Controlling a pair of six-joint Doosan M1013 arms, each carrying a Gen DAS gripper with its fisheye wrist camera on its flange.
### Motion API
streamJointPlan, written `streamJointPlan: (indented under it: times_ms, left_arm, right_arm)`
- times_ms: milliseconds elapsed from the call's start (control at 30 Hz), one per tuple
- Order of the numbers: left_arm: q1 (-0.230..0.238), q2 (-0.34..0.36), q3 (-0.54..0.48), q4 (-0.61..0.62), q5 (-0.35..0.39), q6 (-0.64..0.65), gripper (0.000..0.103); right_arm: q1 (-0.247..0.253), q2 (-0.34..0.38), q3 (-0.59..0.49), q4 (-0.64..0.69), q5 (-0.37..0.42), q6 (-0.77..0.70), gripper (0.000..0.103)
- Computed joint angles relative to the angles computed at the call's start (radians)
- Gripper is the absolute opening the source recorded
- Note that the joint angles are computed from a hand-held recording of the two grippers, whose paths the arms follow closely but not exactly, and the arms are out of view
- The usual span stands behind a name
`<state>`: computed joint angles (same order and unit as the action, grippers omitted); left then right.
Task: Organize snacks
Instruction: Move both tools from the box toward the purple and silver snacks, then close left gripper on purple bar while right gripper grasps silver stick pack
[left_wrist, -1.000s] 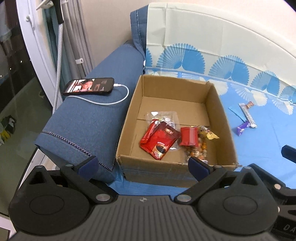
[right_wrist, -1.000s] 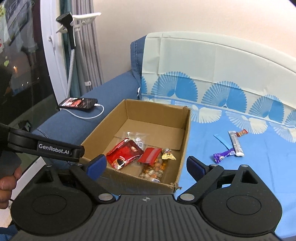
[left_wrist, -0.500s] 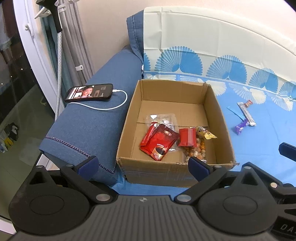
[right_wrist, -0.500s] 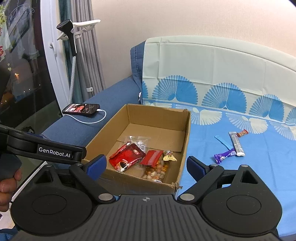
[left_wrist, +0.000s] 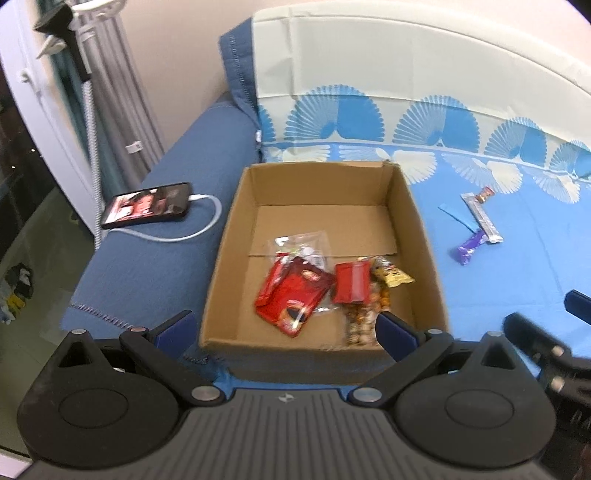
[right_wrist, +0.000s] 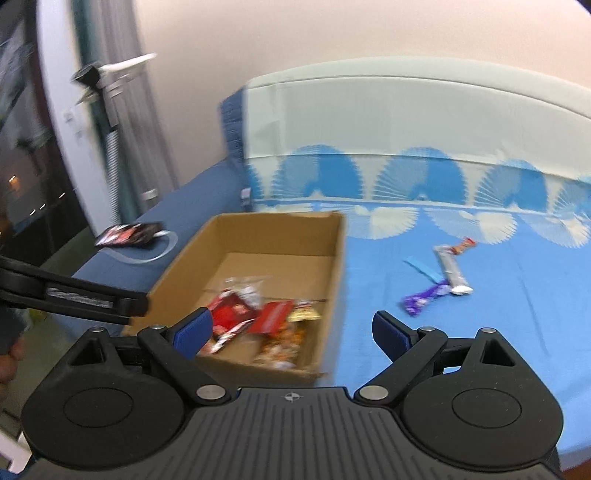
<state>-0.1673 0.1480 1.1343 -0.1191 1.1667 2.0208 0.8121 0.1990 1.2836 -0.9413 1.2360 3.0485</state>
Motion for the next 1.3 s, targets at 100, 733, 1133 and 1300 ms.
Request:
streamJointPlan:
  times_ms: [100, 733, 1133, 1300]
  left_arm:
    - [-0.033, 0.03, -0.041, 0.019, 0.048, -0.033, 0.103]
    - [-0.291, 0.236, -0.202, 0.205, 0.052, 0.043, 0.103]
    - [-0.405, 0.525, -0.418, 0.168, 0.285, 0.267, 0.103]
    - [-0.403, 0.644, -0.591, 0.187, 0.406, 0.166, 0.103]
  right_arm:
    - [-0.024, -0.029, 0.053, -0.01, 0.041, 0.054, 0.094]
    - [-0.491, -0.058, 0.301, 0.178, -0.223, -0.004, 0.094]
    - [-0.659, 0.015, 0.286, 0.509, -0.488, -0.523, 0.095]
    - [-0.636, 0.039, 0.291, 0.359, -0.48, -0.592, 0.103]
